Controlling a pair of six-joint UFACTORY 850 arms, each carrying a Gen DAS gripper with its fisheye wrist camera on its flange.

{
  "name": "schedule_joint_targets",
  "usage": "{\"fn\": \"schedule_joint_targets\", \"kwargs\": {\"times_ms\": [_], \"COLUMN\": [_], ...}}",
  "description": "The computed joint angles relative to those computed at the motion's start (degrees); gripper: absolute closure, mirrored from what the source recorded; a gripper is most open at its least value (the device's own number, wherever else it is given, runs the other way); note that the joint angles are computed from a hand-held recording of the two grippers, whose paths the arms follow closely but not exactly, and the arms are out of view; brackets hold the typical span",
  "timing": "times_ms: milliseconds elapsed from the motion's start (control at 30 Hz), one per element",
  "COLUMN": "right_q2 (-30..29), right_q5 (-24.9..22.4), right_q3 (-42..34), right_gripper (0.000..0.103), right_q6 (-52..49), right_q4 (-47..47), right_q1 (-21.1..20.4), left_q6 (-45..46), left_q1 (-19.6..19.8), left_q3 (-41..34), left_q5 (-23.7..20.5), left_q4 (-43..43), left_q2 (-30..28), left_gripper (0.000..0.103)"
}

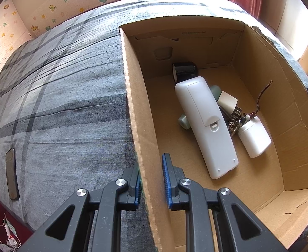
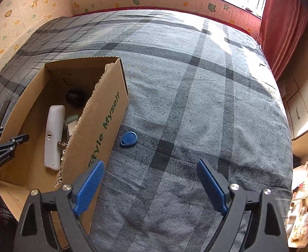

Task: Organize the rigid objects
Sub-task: 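Withdraw the right tool from the box toward the blue key fob, then grasp the blue key fob with the right tool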

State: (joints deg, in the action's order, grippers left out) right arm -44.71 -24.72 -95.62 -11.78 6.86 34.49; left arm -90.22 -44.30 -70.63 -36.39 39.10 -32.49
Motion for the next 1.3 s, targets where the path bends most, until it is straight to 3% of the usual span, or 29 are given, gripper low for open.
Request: {"fn": "schedule_joint_targets", "kwargs": {"times_ms": [67,233,333,700,1033,1100,1267,1300], "right_q2": [-1.23,-4.64,-7.38,-16.95,-23.18,-24.34,-26.15,-25.87], "right_q5": [-0.54,-2.36,-4.39,-12.23,-17.47,-18.41,-19.82,-19.50], "right_q3": [-0.92,-4.18,-7.43,-20.07,-29.43,-31.23,-34.16,-33.66], "right_gripper": [0.020,0.022,0.025,0.029,0.041,0.045,0.067,0.067], "right_q6": [-5.33,-18.22,-21.06,-26.73,-27.54,-27.64,-29.11,-29.20], "right_q4": [3.90,12.01,11.90,12.27,11.18,11.02,10.94,11.03], "right_q1": [-0.39,-1.12,-1.08,-0.96,-0.61,-0.48,0.23,0.51], "left_q6": [0.01,-0.45,-1.12,-0.97,-1.02,-1.03,-1.02,-1.00], "left_q1": [0.02,0.23,0.33,0.43,0.76,0.74,0.67,0.66], "left_q3": [0.03,0.51,0.95,0.96,1.41,1.37,1.21,1.17], "left_q5": [0.00,0.62,1.12,1.33,2.02,1.93,1.74,1.69], "left_q4": [0.00,0.06,0.22,0.17,0.13,0.17,0.13,0.09], "left_q2": [0.02,0.27,0.52,0.43,0.75,0.71,0.59,0.55], "left_gripper": [0.083,0.083,0.083,0.083,0.083,0.083,0.083,0.083]}}
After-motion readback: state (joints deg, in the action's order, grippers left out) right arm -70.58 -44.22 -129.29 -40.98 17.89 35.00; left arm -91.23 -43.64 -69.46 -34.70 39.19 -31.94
